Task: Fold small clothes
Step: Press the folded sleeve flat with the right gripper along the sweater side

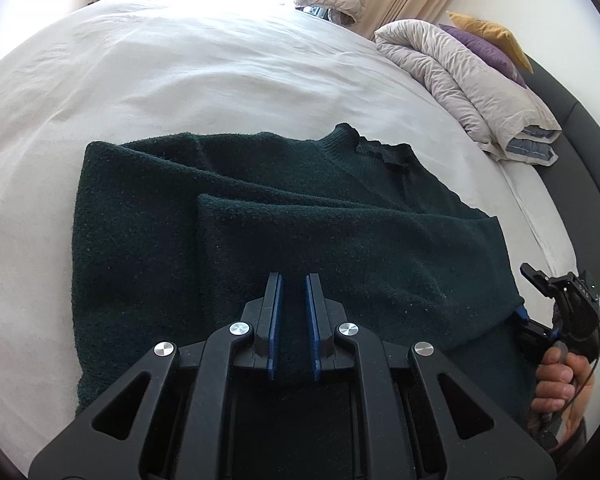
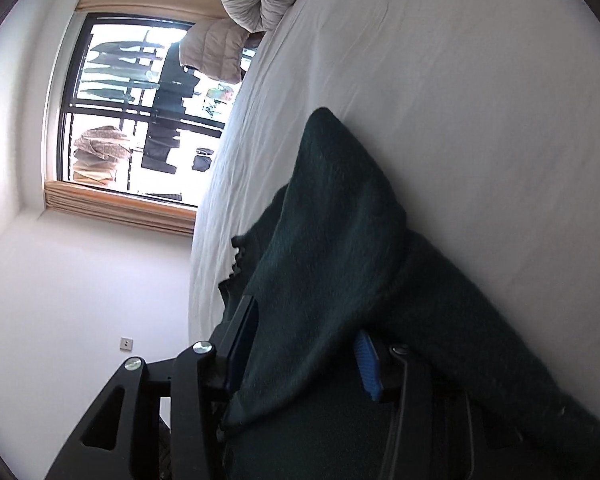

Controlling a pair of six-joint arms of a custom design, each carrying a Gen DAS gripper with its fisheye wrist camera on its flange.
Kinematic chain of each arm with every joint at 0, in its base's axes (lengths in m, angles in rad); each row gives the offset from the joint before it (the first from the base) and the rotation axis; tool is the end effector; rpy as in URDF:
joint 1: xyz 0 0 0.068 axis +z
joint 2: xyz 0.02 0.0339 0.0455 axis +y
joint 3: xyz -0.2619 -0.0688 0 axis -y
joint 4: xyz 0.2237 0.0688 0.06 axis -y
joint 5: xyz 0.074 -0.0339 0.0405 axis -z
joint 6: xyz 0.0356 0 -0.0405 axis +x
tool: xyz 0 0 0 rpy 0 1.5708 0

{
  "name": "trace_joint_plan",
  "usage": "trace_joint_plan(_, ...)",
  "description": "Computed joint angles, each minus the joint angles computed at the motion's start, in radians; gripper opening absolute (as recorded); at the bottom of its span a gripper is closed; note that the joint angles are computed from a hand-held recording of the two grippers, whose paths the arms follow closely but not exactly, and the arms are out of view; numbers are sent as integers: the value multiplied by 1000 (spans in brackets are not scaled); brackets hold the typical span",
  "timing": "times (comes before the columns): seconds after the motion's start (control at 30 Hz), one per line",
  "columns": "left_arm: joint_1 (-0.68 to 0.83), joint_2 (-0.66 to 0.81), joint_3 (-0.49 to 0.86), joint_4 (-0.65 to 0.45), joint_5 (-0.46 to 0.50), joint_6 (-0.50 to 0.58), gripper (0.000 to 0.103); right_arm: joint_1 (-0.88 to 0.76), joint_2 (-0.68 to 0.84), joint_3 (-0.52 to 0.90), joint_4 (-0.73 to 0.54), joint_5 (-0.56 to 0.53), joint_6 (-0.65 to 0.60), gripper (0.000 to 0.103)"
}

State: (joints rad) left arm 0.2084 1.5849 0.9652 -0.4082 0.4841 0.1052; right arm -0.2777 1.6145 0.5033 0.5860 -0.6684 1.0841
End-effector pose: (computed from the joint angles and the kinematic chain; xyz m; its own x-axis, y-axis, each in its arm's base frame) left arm 0.2922 0.0449 0.2040 -0.8276 -0.0800 -0.5556 0.1398 0.9292 -0.3420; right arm 0.2682 -0.0535 0.1502 -0.4911 0.8613 -0.1300 0.2856 0.3003 0.9101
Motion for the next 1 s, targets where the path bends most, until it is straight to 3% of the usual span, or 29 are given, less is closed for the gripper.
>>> trace_joint_plan(0.23,-15,21,9,20,22,-11,11,-87,162,-104,429,-10,188,26)
trace_joint_plan(0.33,-40,35,20,23,32,-12,11,-121,222,-135,574,0,238,23)
trace_joint_plan(0.43,-87,37,12,64,-23,-18,11,-98,200,-97,470,42,157,24)
trace_joint_plan(0.5,-78,48,8,80,-5,-21,11,-82,177,-83,416,36,100,24)
trace_joint_plan(0.67,-24,56,24,46,60,-1,11,-197,117,-203,523,-107,195,32)
trace_joint_plan(0.7,-22,54,23,44,62,6,11,-213,78,-222,492,-129,200,37)
trace_joint_plan(0.8,-24,61,27,47,58,14,11,-227,-119,-261,301,-143,148,53)
trace_joint_plan(0.9,-35,60,30,62,19,13,11,-210,-326,-197,-36,-114,32,54)
trace_joint_plan(1.0,-33,71,44,65,1,9,11,-189,-377,-123,-138,-76,-17,54)
